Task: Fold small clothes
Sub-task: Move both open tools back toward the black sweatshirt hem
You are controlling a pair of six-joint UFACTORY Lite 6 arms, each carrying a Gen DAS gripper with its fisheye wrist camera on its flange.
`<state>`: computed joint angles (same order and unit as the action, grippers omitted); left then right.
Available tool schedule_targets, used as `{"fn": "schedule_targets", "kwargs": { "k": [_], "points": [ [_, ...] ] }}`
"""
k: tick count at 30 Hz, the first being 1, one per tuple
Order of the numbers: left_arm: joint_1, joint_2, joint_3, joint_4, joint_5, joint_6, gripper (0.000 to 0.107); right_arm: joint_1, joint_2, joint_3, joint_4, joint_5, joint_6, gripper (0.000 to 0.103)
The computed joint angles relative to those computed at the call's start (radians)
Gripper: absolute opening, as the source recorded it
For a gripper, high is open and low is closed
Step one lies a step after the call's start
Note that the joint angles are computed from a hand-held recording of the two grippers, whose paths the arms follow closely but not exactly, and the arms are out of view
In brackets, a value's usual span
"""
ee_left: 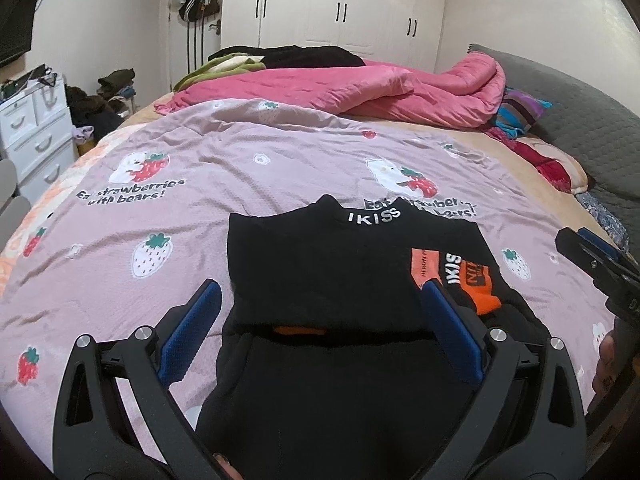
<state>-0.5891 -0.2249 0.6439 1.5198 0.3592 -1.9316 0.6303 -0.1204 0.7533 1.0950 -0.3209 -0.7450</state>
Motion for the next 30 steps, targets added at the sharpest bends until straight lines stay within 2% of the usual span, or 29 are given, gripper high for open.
{"fn": "schedule_targets", "kwargs": {
  "k": [8,13,21,30],
  "points": [
    [-0.058,-0.107,-0.111,-0.033,0.038,-0.009,0.094,0.053,-0.107,-0.113,0.038,-0.039,0.008,0.098],
    [-0.096,-0.190,-0.168,-0.091,0.073,0.023,0.094,0.108,-0.188,-0.201,0.160,-0.079,-0.070,0.098],
    [-0.207,-0.342,-0.295,-0.222,0.174,0.076,0.094,0.146,-0.326,-0.343,0.315,-0.107,-0.172,0.098],
    [-0.336,-0.429,-0.375,-0.330,0.293,0.100,0.094,0.173,-0.468,-0.449,0.500,-0.108,-0.341,0.098]
  ]
}}
